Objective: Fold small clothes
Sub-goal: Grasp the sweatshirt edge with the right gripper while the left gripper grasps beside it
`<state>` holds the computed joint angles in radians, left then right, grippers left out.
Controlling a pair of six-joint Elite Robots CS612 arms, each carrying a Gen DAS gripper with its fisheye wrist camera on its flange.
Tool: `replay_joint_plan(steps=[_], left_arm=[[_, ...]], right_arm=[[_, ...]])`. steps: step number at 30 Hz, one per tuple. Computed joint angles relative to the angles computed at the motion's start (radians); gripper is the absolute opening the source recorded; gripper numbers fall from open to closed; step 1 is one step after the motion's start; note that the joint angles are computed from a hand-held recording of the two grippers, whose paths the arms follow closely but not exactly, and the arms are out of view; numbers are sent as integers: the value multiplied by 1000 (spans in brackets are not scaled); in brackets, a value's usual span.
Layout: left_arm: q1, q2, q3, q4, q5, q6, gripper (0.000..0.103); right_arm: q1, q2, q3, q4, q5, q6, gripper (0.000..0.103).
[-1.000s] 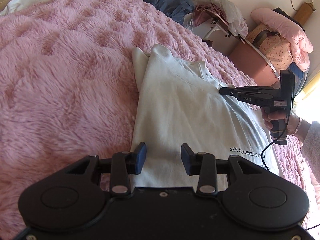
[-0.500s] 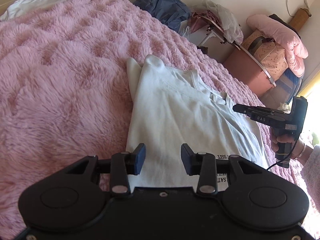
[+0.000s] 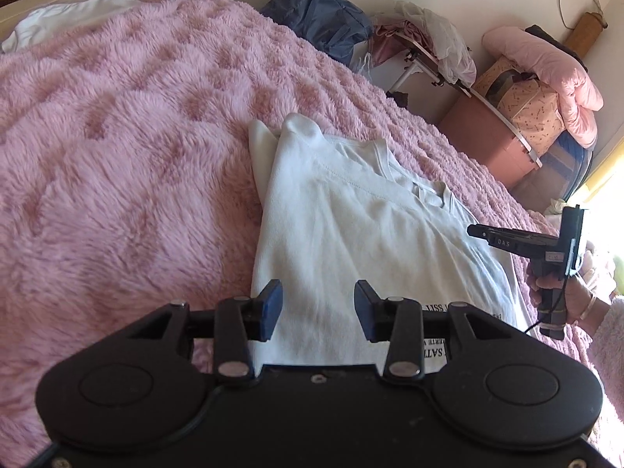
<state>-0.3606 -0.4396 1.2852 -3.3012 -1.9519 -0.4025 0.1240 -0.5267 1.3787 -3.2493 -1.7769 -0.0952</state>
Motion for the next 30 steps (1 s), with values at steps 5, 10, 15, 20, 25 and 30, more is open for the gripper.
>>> replay_joint_plan(steps=[5,10,15,20,25,30], left_arm=[[16,15,-70,7,8,-34,45],[29,37,-166,73,11,12,46],[45,82,-266,138,-7,-37,47],[52,124,-337,207,-14,-69,47],[54,160,-391,266,-32,-66,47],[46,182,-432,308,-18,-41,47]], right_arm=[[29,-50,84,-112,118,31,21],[100,-66,144,-223,188,-80,41],[153,-67,163,-209,303,-6,47],[229,-32,139,-224,235,-122,47],[264,-11,102,-176,188,-172,47],[296,21,60,-147,61,-303,47]])
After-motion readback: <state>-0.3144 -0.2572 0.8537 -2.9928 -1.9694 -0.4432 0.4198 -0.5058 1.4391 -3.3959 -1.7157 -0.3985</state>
